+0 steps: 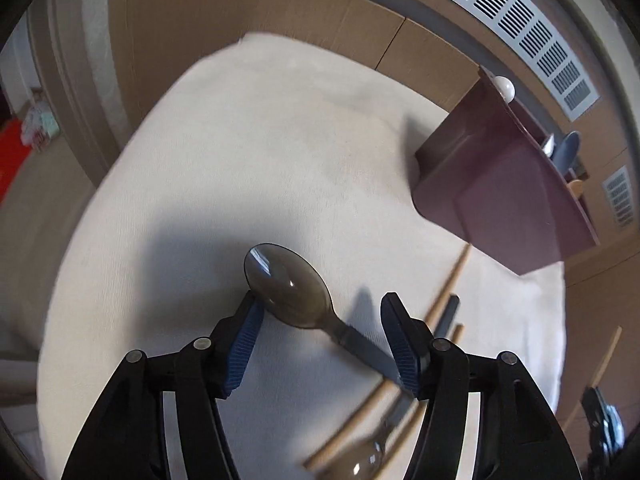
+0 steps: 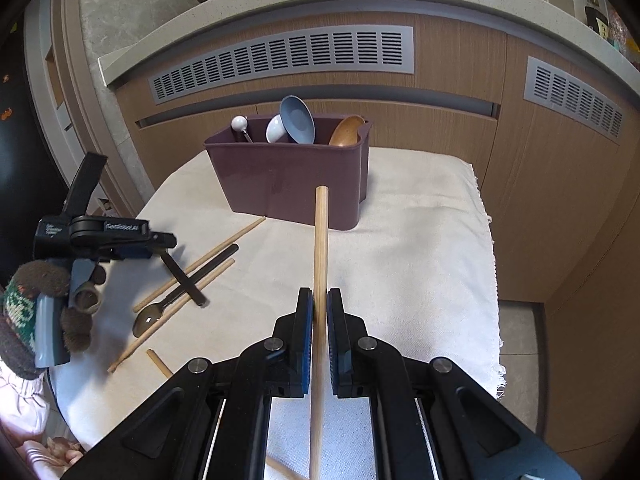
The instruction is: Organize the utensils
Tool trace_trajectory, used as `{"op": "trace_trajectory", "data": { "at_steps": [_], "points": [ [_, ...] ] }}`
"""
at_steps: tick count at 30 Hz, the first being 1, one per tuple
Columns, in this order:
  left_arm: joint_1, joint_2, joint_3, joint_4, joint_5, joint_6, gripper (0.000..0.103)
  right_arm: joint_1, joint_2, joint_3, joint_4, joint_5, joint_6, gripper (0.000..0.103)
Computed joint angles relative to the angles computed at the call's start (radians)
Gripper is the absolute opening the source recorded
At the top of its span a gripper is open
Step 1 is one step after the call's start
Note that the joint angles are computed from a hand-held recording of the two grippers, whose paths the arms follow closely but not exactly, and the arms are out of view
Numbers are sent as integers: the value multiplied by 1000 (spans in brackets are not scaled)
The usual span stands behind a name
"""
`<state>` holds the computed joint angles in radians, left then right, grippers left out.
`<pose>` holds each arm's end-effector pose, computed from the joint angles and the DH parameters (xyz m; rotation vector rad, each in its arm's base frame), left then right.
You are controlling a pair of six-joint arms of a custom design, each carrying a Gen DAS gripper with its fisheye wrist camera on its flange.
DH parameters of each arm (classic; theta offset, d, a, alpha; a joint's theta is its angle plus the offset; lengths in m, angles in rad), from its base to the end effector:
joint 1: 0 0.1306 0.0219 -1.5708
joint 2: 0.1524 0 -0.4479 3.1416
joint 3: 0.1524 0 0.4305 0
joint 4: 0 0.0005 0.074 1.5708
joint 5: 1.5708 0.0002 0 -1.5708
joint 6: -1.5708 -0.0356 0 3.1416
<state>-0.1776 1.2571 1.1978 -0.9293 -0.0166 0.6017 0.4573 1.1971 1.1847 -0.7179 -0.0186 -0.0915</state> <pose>0.4329 -0.0776 0.4555 -0.5500 2.5242 -0.2742 0.3907 0.1925 0.4890 -0.4314 2.2795 0.3017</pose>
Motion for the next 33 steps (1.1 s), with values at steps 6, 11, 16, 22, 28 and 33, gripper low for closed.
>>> {"op": "trace_trajectory", "data": {
  "at_steps": [6,11,16,22,28,33],
  "points": [
    [-106,66,35,8,-246,-151,62,-7,18,0,-18,13,-9,7],
    [-114,18,-28,101,-248,-237,33,-6,17,-7,-15,11,-7,7],
    [-97,-79,-110,152,-164,-271,19,-4,5,-12,3,4,-5,7],
    [-146,-212,-155,182,-158,-292,8,4,-10,-14,10,9,6,7],
    [-167,-204,-133,121,-145,-327,8,10,46,6,-75,27,62,11],
    [-144,-189,-136,105,-121,-317,10,22,117,17,-101,147,51,18]
  ]
}}
